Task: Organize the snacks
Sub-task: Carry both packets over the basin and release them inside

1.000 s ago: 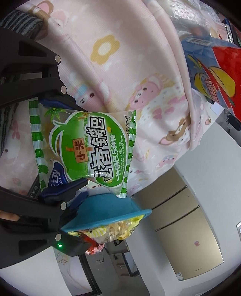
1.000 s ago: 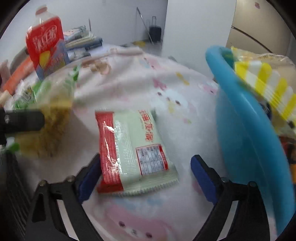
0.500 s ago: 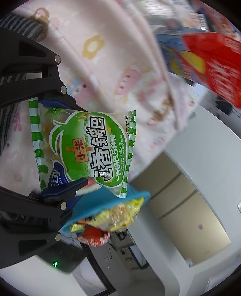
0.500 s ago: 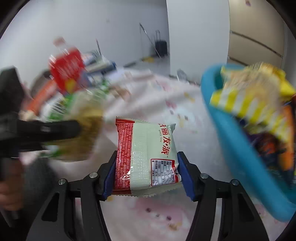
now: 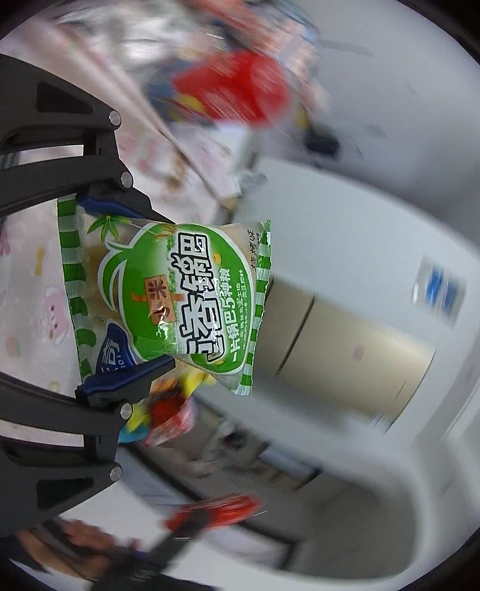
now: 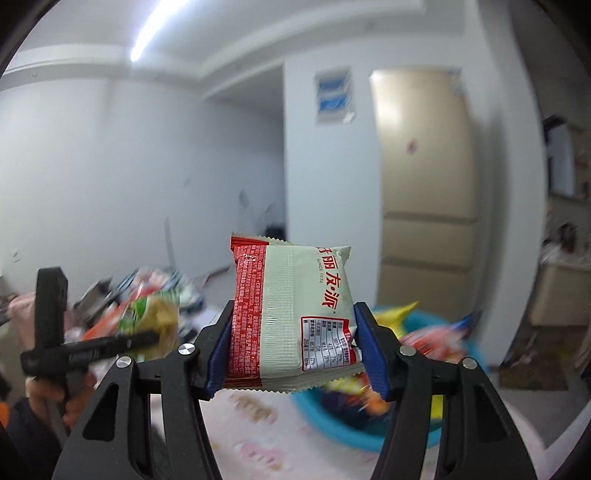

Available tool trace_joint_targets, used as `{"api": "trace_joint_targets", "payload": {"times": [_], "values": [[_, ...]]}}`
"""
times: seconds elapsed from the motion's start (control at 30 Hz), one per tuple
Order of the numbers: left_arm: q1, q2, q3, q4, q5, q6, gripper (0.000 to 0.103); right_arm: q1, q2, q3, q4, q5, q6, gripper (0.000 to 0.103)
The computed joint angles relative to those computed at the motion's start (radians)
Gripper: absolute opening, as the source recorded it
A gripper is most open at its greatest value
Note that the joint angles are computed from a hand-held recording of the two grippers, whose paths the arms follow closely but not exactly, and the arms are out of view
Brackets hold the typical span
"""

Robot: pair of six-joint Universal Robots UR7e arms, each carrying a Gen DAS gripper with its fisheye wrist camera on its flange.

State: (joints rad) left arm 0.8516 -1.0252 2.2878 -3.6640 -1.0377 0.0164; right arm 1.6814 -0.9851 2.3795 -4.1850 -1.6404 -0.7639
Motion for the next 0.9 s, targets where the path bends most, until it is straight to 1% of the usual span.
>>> {"api": "trace_joint_targets", "payload": {"times": [0.07,0.1,0.17,0.2,0.23,0.33,0.43,0.5,0.53,0.6,0.63,0.7,0.77,0.83,0.9], "values": [[-0.053,0.001,-0.043,0.1,0.025,0.005,0.067,-0.017,-0.018,0.018,-0.06,0.022,0.021,0.059],[-0.068,0.004,-0.059,0.12,0.028,-0.005,0.067,-0.03,-0.036,0.025,-0.057,0.042,0.041,0.059],[-0.094,0.017,-0.1,0.146,-0.009,-0.027,0.067,-0.067,-0.08,0.04,-0.017,0.103,0.087,0.059],[-0.103,0.03,-0.117,0.143,-0.023,-0.025,0.067,-0.094,-0.103,0.051,-0.003,0.145,0.107,0.059],[-0.12,0.052,-0.136,0.131,-0.023,-0.01,0.067,-0.111,-0.112,0.054,-0.001,0.175,0.122,0.059],[-0.185,0.164,-0.213,0.067,0.062,0.048,0.067,-0.152,-0.118,0.063,-0.038,0.219,0.141,0.059],[-0.215,0.251,-0.276,0.019,0.101,0.092,0.067,-0.192,-0.103,0.044,-0.049,0.26,0.182,0.059],[-0.226,0.291,-0.313,0.016,0.13,0.111,0.067,-0.223,-0.108,0.037,-0.038,0.297,0.206,0.059],[-0.224,0.316,-0.339,0.019,0.128,0.128,0.067,-0.241,-0.107,0.034,-0.035,0.312,0.211,0.059],[-0.215,0.335,-0.359,0.03,0.102,0.139,0.067,-0.273,-0.099,0.015,-0.019,0.342,0.214,0.059],[-0.208,0.343,-0.367,0.038,0.077,0.142,0.067,-0.289,-0.088,0.006,-0.024,0.358,0.215,0.059],[-0.184,0.36,-0.392,0.085,0.039,0.162,0.066,-0.323,-0.071,-0.007,-0.023,0.389,0.219,0.059],[-0.169,0.381,-0.412,0.118,0.011,0.174,0.066,-0.352,-0.055,-0.031,-0.01,0.404,0.227,0.059],[-0.132,0.404,-0.43,0.132,-0.054,0.169,0.066,-0.371,-0.04,-0.049,0.016,0.406,0.237,0.059],[-0.1,0.421,-0.448,0.149,-0.097,0.154,0.066,-0.375,-0.02,-0.07,0.048,0.39,0.251,0.059]]}}
